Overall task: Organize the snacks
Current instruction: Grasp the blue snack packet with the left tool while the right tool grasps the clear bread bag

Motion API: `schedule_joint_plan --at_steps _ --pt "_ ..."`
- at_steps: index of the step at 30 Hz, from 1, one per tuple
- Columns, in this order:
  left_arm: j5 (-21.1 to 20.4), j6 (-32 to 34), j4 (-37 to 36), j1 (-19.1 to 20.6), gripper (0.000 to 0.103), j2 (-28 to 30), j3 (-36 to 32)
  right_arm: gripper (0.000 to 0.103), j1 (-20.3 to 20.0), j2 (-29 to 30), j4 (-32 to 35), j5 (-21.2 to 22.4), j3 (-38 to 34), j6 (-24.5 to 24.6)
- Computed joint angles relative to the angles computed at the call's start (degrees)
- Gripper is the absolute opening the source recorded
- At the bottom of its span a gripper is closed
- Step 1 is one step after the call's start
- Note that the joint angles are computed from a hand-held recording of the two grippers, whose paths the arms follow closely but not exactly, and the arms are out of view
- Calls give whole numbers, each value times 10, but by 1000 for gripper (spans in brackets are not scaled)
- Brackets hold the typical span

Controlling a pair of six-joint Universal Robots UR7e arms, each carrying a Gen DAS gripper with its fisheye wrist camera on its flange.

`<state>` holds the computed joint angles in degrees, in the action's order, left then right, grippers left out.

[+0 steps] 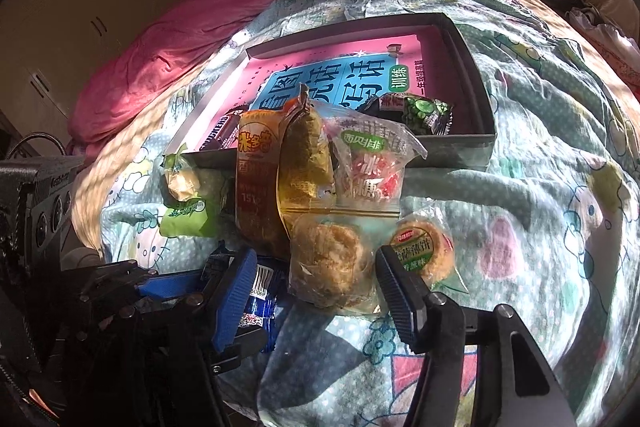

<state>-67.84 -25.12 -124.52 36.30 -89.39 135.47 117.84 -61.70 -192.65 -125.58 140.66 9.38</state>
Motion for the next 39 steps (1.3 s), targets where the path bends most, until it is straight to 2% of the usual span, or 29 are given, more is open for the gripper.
schedule_joint_plan --at_steps 4,6,17,22,27,31,39 --pt "4 -4 -3 -2 73 5 1 54 3 12 9 -19 -9 -7" --pt "5 -6 -4 -2 73 7 1 44 2 16 11 -28 -12 -8" --pt "17 -33 -17 -3 74 20 4 42 0 3 -11 -23 2 -8" --pt "18 -30 -20 1 66 14 7 42 -7 -11 -38 -8 15 3" --pt "8 -22 -21 8 59 -1 7 42 -11 -20 -70 1 25 5" --pt "-13 -20 -18 21 59 -19 2 42 -8 -25 -96 -1 30 -1" --pt "-10 -16 -22 15 59 -50 -3 42 -11 -32 -142 -3 40 -5"
